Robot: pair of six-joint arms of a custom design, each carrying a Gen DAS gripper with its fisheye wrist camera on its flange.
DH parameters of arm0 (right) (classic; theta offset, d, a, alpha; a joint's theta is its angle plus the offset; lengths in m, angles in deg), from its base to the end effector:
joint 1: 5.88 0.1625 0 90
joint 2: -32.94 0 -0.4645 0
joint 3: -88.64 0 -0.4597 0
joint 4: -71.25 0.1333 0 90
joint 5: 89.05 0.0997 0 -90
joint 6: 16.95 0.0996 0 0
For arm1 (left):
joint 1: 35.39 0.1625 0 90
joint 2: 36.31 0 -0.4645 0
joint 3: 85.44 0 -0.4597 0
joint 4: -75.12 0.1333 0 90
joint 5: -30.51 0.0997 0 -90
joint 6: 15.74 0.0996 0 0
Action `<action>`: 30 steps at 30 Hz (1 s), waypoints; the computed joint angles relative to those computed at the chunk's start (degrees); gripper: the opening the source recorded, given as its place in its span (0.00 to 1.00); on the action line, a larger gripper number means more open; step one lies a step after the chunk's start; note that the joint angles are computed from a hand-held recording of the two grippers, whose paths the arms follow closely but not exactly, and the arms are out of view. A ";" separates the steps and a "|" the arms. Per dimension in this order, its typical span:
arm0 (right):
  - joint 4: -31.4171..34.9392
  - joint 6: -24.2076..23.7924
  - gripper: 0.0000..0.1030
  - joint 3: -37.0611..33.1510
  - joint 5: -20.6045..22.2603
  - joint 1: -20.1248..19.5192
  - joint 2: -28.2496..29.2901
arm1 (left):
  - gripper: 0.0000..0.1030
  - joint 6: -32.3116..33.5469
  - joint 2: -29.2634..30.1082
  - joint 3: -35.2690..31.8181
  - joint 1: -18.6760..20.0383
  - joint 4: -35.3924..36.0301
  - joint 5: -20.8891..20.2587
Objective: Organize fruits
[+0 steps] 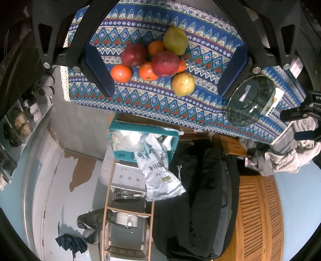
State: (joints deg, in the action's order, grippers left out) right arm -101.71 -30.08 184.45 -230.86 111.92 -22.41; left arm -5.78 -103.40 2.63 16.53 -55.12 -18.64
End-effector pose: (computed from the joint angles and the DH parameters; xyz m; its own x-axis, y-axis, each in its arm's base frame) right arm 0.3887 -0.6192 0.2683 -0.6957 0.0285 0.7178 -0.5154 0.6763 -0.5263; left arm -0.2934 -0.6962 0.3875 -0.6168 0.4208 -0.6652 0.6995 0.6806 -0.2181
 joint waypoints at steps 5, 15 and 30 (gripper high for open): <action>0.09 -0.03 0.97 -0.05 -0.07 0.02 0.03 | 0.99 -0.08 0.03 -0.06 -0.01 0.13 0.07; -0.65 -0.08 0.97 0.89 0.00 -0.03 -0.11 | 0.99 -0.05 -0.03 0.02 -0.02 0.09 0.03; -0.76 -0.10 0.97 1.07 -0.20 -0.13 -0.29 | 0.99 -0.09 -0.04 -0.01 0.00 0.18 -0.02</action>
State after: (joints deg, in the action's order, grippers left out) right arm -102.47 -30.18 185.52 -231.06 111.78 -22.70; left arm -5.88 -103.44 2.61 16.52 -54.94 -18.66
